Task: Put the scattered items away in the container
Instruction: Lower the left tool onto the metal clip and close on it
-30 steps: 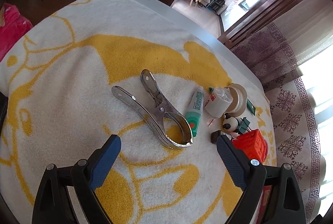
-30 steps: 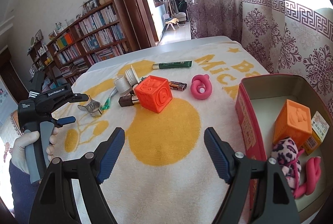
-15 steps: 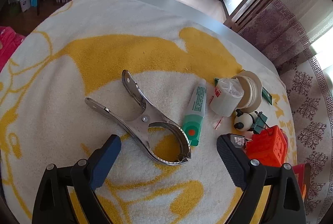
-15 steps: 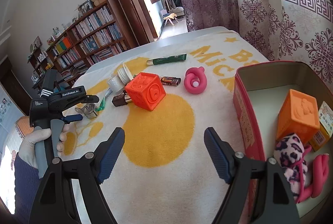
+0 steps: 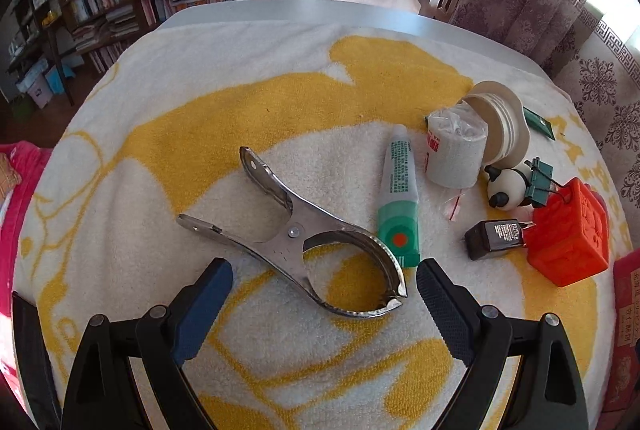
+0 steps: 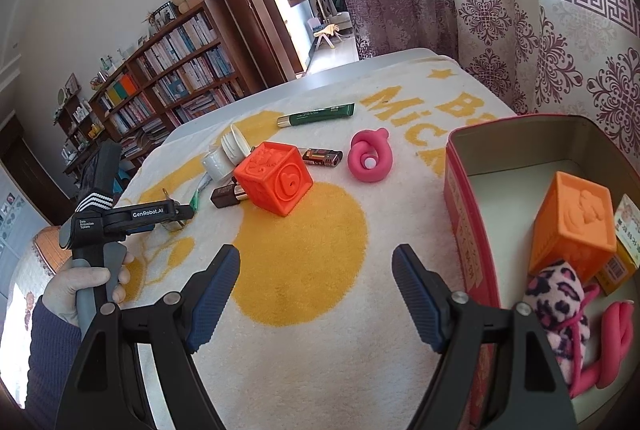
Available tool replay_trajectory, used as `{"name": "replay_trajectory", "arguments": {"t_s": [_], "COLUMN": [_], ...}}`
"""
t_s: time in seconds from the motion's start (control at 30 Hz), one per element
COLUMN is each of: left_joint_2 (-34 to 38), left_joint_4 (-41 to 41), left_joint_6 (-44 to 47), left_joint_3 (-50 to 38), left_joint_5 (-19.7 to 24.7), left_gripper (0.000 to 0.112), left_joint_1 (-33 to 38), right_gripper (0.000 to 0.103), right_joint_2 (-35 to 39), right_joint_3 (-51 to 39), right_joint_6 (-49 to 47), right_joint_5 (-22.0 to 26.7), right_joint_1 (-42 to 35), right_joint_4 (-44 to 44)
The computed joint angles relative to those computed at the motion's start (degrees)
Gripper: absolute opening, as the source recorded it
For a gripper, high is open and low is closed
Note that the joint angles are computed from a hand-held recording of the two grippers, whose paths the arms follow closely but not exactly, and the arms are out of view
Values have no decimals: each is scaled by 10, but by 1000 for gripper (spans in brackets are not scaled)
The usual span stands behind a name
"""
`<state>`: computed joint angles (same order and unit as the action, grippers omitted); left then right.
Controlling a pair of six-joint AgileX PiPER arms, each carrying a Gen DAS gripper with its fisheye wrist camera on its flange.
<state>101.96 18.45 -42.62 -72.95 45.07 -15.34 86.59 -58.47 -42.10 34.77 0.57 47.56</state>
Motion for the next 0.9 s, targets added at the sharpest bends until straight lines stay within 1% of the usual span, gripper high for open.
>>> {"name": "replay_trajectory", "arguments": {"t_s": [0.07,0.23,0.4,0.5,0.67,0.77,0.87,0.9], "left_joint_2": [-20,-54,-89,-94,-77,-28,6,11], "left_joint_4": [-3,20,17,8,-26,-29,-1,18], "left_joint_6": [14,0,1,-4,2,-6,-37,-53], "left_joint_3": [28,63,108,112,82,30,-2,-5], "left_joint_5": [-18,-6,-17,-24,-51,-46,-33,-34], "left_gripper": [96,96,96,96,96,96,96,93], "left_joint_1": [9,29,69,84,80,76,78,78], "right_gripper": [82,82,82,82,82,82,82,82], "right_joint_2": [-1,-3,-7,-7,-5,-6,-5,-3], "right_joint_3": [1,2,5,5,5,7,5,5], "right_joint_6": [-2,-4,-8,-12,-5,1,11,15], "right_joint_5": [0,4,5,4,0,-3,-6,-8], "right_joint_1": [0,1,1,5,20,23,21,21], "right_joint_4": [1,3,9,12,3,-4,-12,-16]}}
